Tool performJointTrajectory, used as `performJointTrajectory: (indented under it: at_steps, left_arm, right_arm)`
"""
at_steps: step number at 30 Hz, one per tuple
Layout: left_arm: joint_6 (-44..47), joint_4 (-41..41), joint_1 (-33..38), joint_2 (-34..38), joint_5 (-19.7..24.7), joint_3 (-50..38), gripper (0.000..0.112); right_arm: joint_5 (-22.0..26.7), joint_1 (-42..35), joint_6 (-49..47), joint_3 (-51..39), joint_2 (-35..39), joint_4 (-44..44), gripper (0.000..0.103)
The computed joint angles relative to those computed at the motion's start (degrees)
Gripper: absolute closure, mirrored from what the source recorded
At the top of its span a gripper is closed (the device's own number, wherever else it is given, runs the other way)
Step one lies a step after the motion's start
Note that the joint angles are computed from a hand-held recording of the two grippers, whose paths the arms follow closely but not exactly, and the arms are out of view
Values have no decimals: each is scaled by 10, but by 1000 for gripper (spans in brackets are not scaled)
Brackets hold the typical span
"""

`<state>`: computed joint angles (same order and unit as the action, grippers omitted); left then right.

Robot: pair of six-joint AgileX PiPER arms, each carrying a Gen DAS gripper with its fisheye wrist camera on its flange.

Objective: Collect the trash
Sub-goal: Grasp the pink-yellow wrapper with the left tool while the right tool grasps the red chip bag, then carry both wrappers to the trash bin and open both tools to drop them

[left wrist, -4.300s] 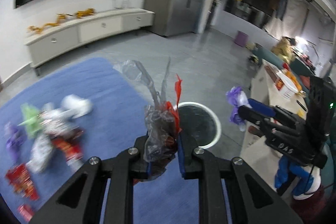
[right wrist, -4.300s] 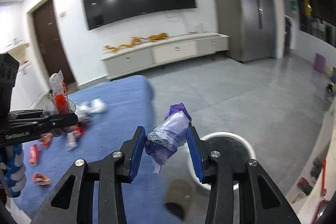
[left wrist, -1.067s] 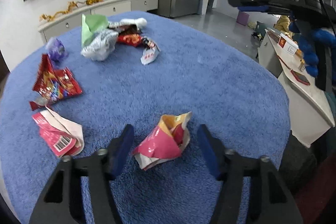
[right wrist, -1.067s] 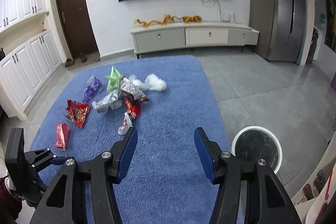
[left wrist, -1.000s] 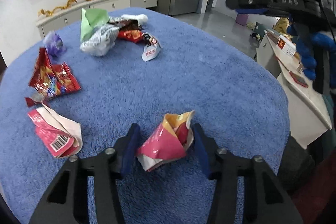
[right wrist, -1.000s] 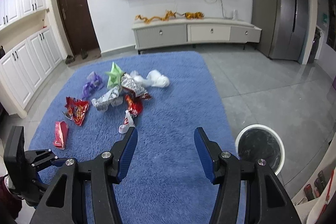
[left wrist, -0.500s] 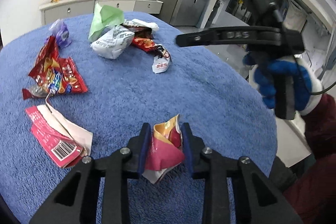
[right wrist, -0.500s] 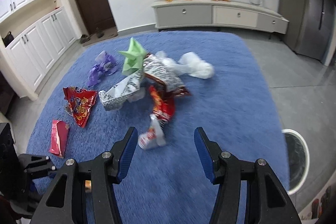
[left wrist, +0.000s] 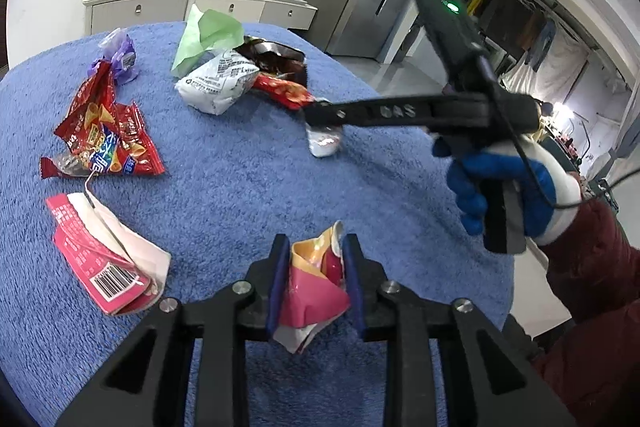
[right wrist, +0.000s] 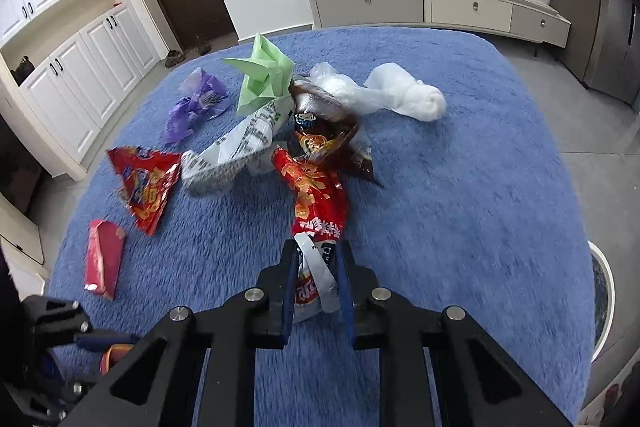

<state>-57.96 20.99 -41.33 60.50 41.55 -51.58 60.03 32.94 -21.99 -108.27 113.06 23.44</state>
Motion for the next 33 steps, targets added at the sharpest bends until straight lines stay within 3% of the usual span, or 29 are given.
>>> performJointTrajectory:
  at_steps: [6, 12, 21, 27, 33]
  left_arm:
    - [-109, 89, -73, 10, 44, -21, 88]
    - [-225, 181, -173, 17, 133, -50, 88]
    - [-280, 214, -227, 30, 193, -91, 89]
    - [-255, 190, -172, 31, 161, -113, 89]
    - [-150, 119, -67, 65, 111, -178, 89]
  right_arm:
    - [-19, -36, -61, 130, -98, 49, 86]
    - [-26, -69, -108, 227, -184, 81, 86]
    - [-21, -129, -148, 293, -268, 109, 86]
    - [-10, -177, -176, 310, -283, 138, 86]
    - [0, -223, -195, 301, -272, 169, 86]
